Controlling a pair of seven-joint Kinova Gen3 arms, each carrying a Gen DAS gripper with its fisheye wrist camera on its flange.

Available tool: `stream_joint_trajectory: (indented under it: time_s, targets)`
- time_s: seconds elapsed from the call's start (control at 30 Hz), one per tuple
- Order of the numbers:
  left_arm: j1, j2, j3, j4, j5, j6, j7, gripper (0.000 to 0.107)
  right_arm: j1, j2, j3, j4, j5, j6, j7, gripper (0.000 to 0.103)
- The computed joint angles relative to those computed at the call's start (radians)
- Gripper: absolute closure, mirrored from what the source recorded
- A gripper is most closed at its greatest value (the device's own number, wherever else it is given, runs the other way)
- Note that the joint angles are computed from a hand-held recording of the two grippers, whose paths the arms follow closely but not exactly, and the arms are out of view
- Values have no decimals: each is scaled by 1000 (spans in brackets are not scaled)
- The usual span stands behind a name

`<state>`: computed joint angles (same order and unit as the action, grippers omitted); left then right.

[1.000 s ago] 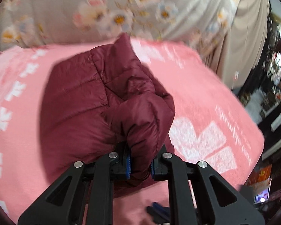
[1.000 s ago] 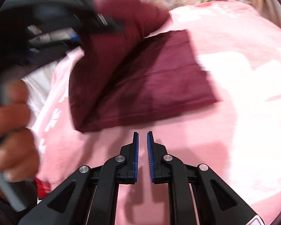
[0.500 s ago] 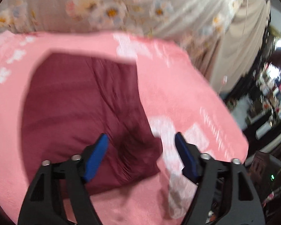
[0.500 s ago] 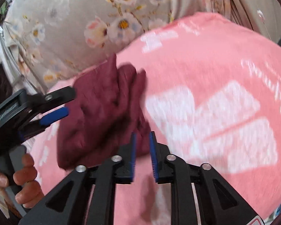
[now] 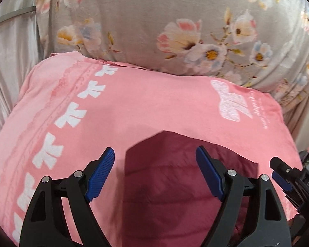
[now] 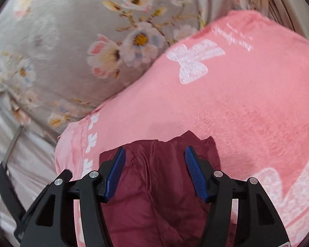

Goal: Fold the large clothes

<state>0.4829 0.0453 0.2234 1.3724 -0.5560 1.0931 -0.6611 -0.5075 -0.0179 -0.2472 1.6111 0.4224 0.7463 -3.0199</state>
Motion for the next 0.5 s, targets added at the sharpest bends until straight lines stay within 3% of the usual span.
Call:
stream_joint_trajectory:
  time_s: [0.13,0.23,0.33,0.43,0.5]
  targets:
    - [7,100,-28,-92,8,55,-32,29,148,107,-109,-67,-147,33,70,45]
    - [12,145,-58,-118,54,54,-55,29,192,130,-169,-56,-123,36,114,99]
    - [31,175,-76,-114,70,30,-65,29,92,70,-77,24,-1,-18,48,100]
    - [51,216,-92,-121,89,16,-68,29,-43,58,27,60,121,41,-22,100]
    - [55,240,-101,-118,120,-1,-67,29,-73,62,51,105,172,24,-83,100]
